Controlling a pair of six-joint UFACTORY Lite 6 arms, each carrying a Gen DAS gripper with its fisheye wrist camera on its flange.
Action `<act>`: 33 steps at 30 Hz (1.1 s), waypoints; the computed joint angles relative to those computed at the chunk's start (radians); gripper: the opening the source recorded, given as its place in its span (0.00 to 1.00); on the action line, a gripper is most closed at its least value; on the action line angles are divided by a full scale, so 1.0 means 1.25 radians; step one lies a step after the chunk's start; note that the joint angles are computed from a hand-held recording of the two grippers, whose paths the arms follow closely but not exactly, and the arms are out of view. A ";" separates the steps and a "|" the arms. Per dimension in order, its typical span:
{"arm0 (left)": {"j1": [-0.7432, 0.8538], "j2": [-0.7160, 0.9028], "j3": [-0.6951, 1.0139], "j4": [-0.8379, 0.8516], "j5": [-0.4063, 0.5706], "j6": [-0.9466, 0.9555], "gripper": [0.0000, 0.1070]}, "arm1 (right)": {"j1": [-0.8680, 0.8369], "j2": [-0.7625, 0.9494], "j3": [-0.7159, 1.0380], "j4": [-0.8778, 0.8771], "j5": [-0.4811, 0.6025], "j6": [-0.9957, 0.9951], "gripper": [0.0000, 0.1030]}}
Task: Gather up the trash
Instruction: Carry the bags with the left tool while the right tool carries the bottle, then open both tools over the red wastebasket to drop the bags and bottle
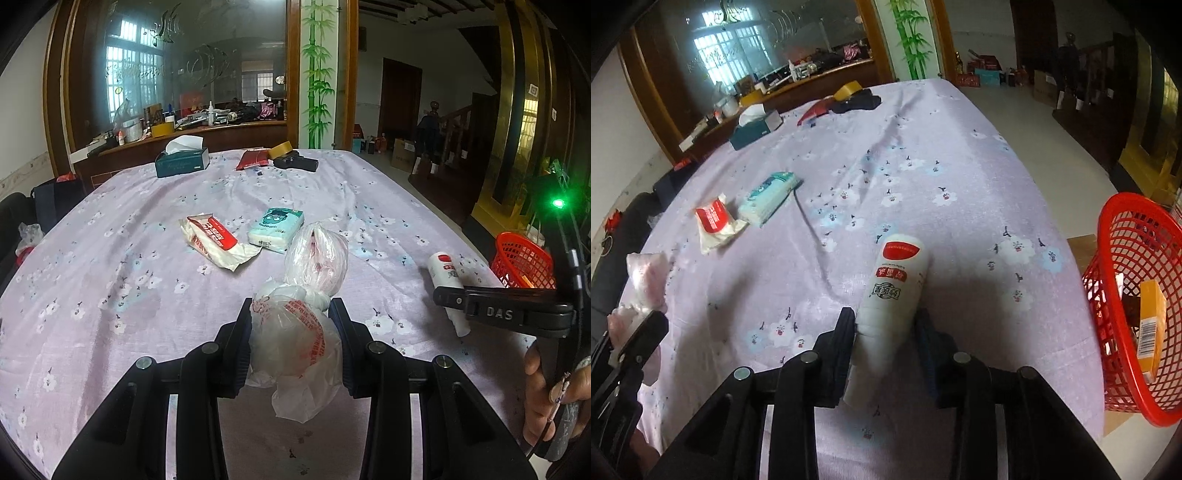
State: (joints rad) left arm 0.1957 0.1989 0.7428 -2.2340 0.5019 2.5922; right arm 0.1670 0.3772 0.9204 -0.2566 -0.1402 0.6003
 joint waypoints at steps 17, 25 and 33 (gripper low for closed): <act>-0.237 -0.107 0.000 0.056 -0.105 -0.132 0.35 | -0.267 -0.439 -0.321 -0.586 -0.139 0.474 0.34; -0.448 -0.043 0.190 0.463 -0.118 -0.629 0.35 | -0.649 -0.535 -0.347 -0.946 -0.297 0.702 0.35; -0.649 0.175 0.440 0.559 -0.172 -0.822 0.38 | -0.855 -0.441 -0.275 -1.009 -0.384 0.687 0.35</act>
